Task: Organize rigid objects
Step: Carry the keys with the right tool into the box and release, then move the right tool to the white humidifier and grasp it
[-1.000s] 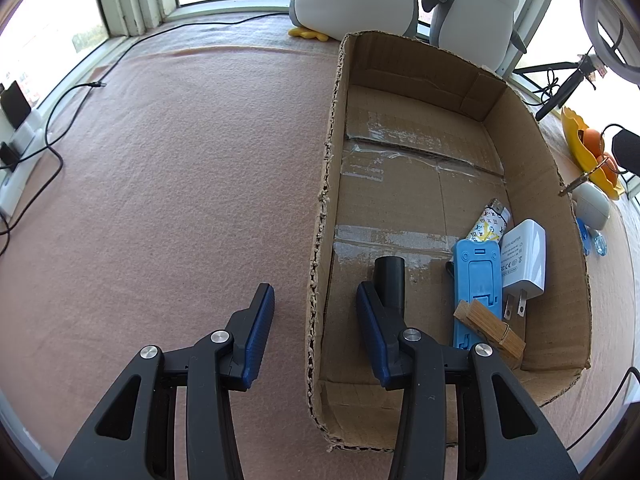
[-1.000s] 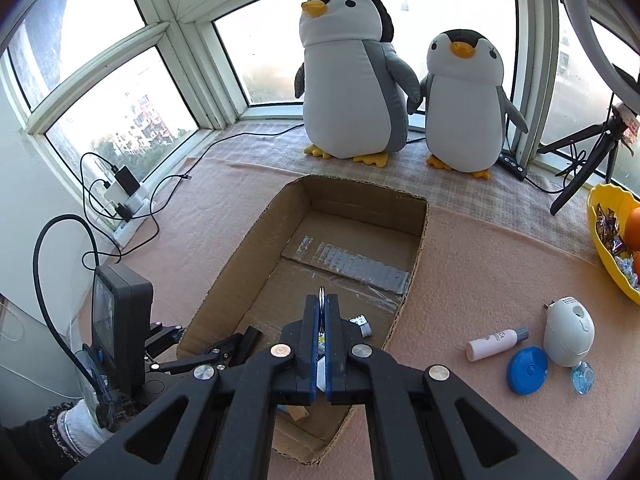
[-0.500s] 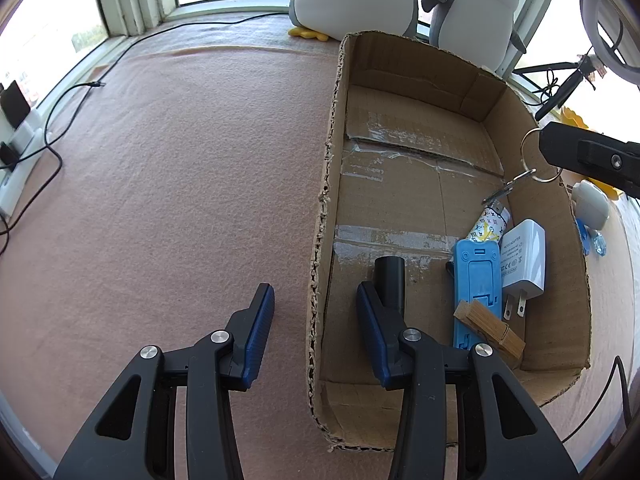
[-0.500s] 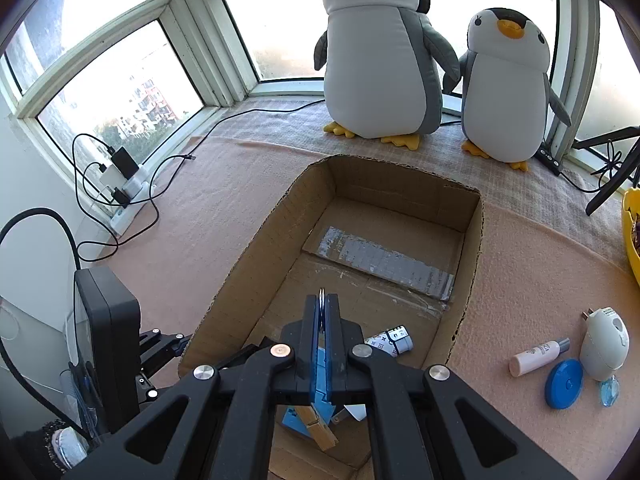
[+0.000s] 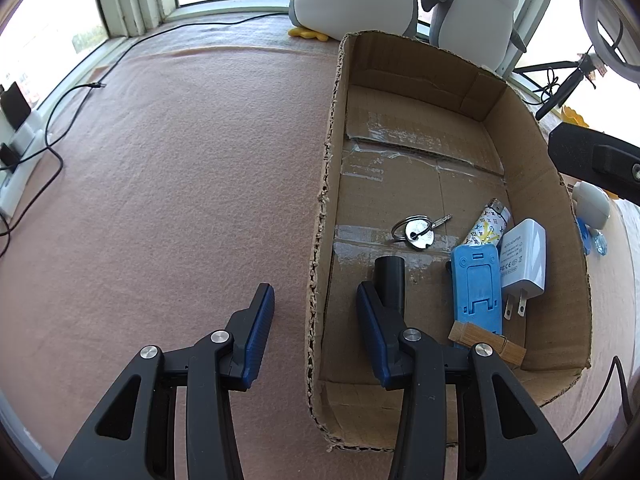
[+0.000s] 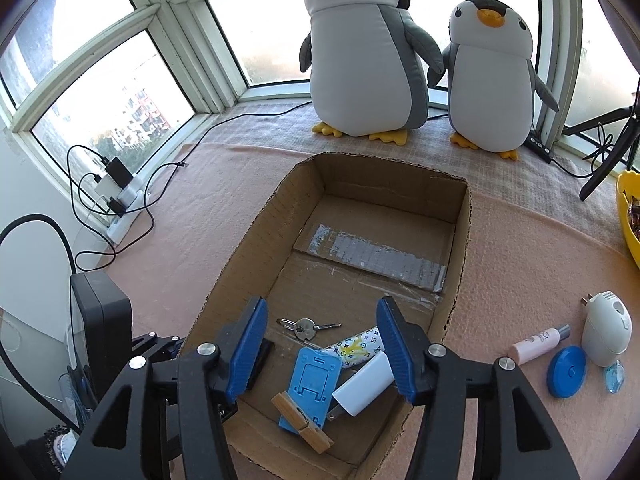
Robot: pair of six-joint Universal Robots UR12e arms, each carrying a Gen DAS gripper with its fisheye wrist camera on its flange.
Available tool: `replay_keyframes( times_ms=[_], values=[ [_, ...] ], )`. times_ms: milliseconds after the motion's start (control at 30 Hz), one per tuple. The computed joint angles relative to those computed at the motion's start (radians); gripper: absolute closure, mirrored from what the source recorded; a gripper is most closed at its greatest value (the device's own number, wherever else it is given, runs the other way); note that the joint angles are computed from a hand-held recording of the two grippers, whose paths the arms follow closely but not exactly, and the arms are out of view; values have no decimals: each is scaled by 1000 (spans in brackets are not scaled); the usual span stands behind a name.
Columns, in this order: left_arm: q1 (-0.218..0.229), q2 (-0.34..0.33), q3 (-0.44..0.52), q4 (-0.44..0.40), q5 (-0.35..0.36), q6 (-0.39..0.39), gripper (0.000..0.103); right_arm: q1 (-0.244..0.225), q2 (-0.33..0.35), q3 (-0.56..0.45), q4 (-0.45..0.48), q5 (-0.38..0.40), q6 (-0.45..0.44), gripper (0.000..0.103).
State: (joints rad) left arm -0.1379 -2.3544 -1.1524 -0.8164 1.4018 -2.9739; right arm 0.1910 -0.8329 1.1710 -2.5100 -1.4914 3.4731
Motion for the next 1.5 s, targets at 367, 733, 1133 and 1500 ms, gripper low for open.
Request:
replay_keyframes(
  times_ms=[367, 733, 1133, 1500],
  values=[
    [0, 0, -1, 1, 2, 1, 61, -21, -61, 116, -98, -27, 50, 50],
    [-2, -1, 1, -2, 11, 2, 61, -61, -168, 274, -125, -197, 87, 42],
    [-7, -1, 3, -3, 40, 2, 56, -144, -191, 323, -98, -233, 52, 30],
    [-16, -2, 10, -10, 71, 8, 56, -153, -130, 253, 19, -247, -51, 28]
  ],
)
